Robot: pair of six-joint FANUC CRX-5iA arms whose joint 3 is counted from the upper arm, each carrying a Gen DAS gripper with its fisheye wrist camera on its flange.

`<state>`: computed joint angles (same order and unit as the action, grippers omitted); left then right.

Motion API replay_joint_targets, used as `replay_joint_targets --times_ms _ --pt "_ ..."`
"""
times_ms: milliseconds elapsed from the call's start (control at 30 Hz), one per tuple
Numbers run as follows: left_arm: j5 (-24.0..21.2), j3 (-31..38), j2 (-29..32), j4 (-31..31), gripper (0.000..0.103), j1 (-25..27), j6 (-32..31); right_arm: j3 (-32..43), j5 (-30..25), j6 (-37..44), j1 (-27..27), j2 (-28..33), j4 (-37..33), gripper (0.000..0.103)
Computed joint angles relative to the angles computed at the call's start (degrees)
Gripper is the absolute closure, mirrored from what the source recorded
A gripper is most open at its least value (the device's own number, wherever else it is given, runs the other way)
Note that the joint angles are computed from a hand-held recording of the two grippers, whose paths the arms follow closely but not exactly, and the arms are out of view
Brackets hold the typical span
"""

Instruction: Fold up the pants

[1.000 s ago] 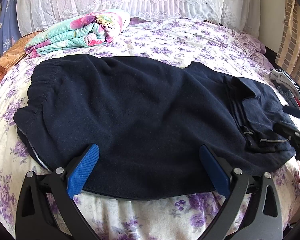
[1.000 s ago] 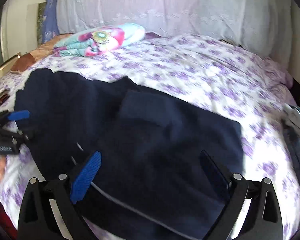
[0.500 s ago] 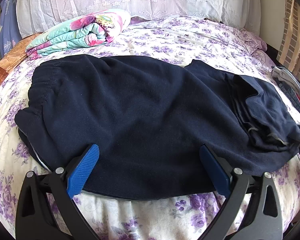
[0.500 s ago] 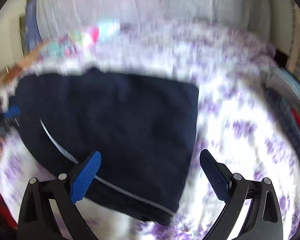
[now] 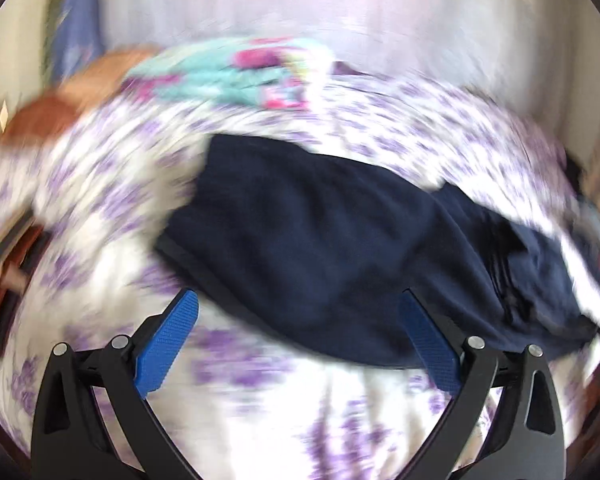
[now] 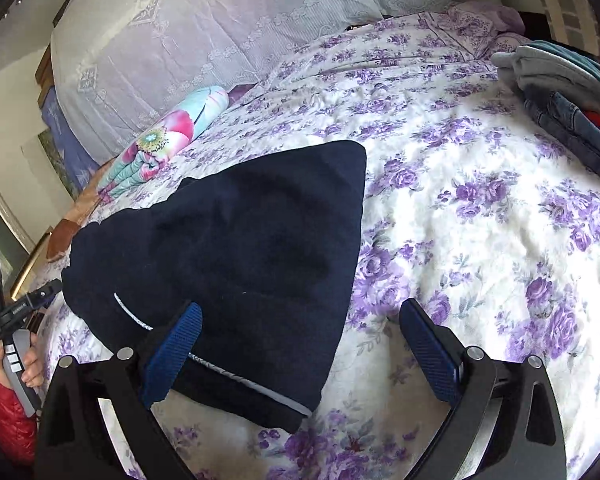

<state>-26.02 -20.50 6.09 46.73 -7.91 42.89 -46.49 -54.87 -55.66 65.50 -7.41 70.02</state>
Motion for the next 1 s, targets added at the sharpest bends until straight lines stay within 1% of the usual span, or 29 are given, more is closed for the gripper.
replay_joint_targets --times_ms 33,100,133,167,200,233,367,400,467,567,633,667,700,733,767,800,833,867,933,967,1000 --pt "-2.82 0.80 0.98 1.95 0.005 1.72 0.97 0.29 -0.30 0.30 0.19 0.24 -0.27 0.003" --pt "-10.29 2.38 4.24 8.56 0.005 5.59 3.78 0.62 -0.37 0.69 0.34 0.57 -0.82 0.003" --pt "-15.51 3.09 6.80 13.49 0.005 7.51 4.87 0.59 -0.36 0.62 0.40 0.58 -0.87 0.003" --pt "-17.72 3.05 8.15 16.97 0.005 8.27 4.85 0.55 -0.18 0.53 0.27 0.57 -0.71 0.003" --pt "-17.78 2.55 8.36 19.02 0.005 8.28 4.10 0.54 -0.11 0.53 0.20 0.55 -0.65 0.003" --pt "-17.39 2.51 8.51 20.23 0.005 8.15 3.39 0.35 -0.15 0.25 0.35 0.41 -0.56 0.003" --pt "-15.60 6.16 10.16 14.52 0.005 6.55 6.77 -0.02 0.28 -0.30 0.24 0.20 -0.11 0.003" --pt "-14.19 7.19 10.76 13.18 0.005 5.76 7.45 -0.05 0.25 -0.37 0.26 0.20 -0.04 0.003" --pt "-11.81 8.31 11.68 12.52 0.005 4.25 8.72 -0.10 0.31 -0.43 0.19 0.12 0.03 0.003" --pt "-9.38 7.88 12.23 16.20 0.005 2.81 7.69 -0.18 0.51 -0.73 0.05 0.10 0.33 0.003" --pt "-7.59 5.80 11.39 20.52 0.007 2.18 4.31 -0.20 0.56 -0.82 -0.01 0.07 0.43 0.003" --pt "-6.11 4.25 10.64 22.87 0.021 1.75 2.32 -0.19 0.58 -0.85 -0.02 0.09 0.44 0.003" --pt "-4.82 3.07 9.94 23.83 0.029 1.66 1.86 -0.18 0.61 -0.90 -0.03 0.09 0.48 0.003" --pt "-4.21 2.58 9.82 24.88 0.043 1.62 1.73 -0.19 0.58 -0.92 -0.01 0.10 0.46 0.003" --pt "-5.21 1.45 9.73 28.94 0.047 1.87 -0.37 -0.21 0.50 -1.03 0.01 0.11 0.54 0.003" --pt "-6.54 0.92 9.82 31.71 0.049 2.10 -2.10 -0.15 0.52 -1.05 -0.02 0.15 0.51 0.003" --pt "-7.27 0.59 9.75 32.90 0.052 2.24 -2.99 -0.06 0.42 -0.66 0.06 0.06 -0.02 0.003" --pt "-6.88 0.38 9.35 32.44 0.054 2.19 -3.09 0.49 -0.45 -0.25 0.38 0.25 -0.90 0.003" --pt "-3.93 -0.30 7.68 30.52 0.058 1.28 -3.34 3.41 -6.65 0.58 2.34 1.93 -3.92 0.003" --pt "-1.66 -0.96 6.39 30.22 0.060 0.37 -4.75 4.60 -8.64 0.99 2.41 2.73 -2.69 0.003" --pt "0.42 -1.57 5.26 30.57 0.061 -0.62 -6.74 5.50 -8.77 2.34 1.78 3.27 -1.01 0.003"
